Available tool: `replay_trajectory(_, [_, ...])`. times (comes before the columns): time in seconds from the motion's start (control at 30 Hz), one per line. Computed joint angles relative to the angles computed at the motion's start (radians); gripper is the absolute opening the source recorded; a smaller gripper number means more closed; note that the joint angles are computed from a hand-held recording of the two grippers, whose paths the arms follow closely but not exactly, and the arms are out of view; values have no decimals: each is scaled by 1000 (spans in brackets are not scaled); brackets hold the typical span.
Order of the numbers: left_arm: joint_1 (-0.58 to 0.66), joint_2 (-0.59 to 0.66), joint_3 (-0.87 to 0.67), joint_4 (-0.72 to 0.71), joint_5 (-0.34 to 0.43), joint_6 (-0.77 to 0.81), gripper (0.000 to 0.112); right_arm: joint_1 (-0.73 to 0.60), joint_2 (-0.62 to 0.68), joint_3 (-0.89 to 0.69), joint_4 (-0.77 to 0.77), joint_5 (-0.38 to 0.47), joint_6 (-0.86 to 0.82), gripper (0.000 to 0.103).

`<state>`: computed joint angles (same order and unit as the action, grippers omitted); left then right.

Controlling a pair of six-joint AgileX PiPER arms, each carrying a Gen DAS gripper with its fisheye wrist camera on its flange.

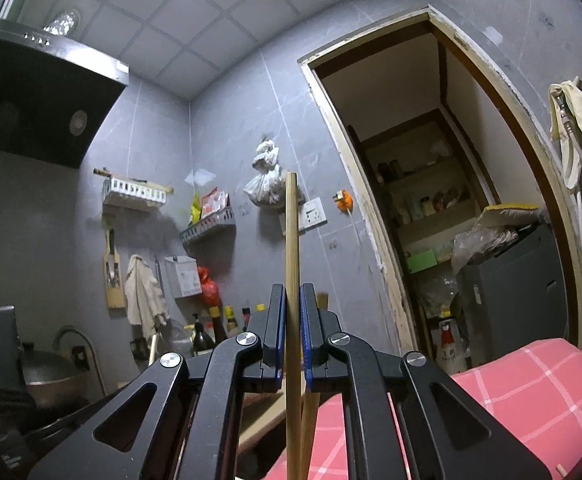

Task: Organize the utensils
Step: 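Lift the chopstick with the right tool and carry it over the caddy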

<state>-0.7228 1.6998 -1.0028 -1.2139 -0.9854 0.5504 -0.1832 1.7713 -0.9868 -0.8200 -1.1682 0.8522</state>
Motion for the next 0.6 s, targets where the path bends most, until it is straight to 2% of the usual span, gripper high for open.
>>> replay_trajectory(0.27, [-25,18,12,-9,2,17,3,-14,-8,12,-52,49,33,7])
replay_trajectory(0.6, [-40,-5,22,-52,43,63,4,-47,-32,9,-182,111,124,9])
